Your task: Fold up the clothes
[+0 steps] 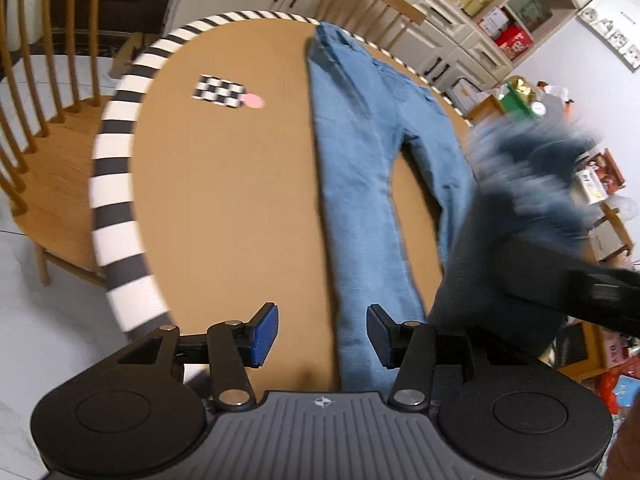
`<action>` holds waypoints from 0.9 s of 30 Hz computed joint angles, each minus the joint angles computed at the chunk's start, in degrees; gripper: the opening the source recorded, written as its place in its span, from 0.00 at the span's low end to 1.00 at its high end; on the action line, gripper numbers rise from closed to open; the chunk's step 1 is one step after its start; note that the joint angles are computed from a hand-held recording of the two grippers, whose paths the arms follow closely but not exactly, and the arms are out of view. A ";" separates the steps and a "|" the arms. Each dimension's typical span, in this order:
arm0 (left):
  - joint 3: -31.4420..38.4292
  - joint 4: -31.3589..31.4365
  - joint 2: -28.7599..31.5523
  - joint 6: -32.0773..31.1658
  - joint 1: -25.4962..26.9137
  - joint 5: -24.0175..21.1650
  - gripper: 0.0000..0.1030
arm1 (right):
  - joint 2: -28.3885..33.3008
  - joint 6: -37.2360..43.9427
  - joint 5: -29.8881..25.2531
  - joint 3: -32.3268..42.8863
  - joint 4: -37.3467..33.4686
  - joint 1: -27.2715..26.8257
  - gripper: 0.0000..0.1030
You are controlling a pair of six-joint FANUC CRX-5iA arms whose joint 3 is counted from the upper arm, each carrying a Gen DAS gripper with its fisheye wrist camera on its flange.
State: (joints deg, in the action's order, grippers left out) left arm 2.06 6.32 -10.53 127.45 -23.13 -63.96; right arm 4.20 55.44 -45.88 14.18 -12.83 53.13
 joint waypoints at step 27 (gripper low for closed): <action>50.63 -19.28 40.17 1.70 2.90 -11.24 0.61 | 34.99 -3.02 -21.76 35.40 13.97 -28.97 0.57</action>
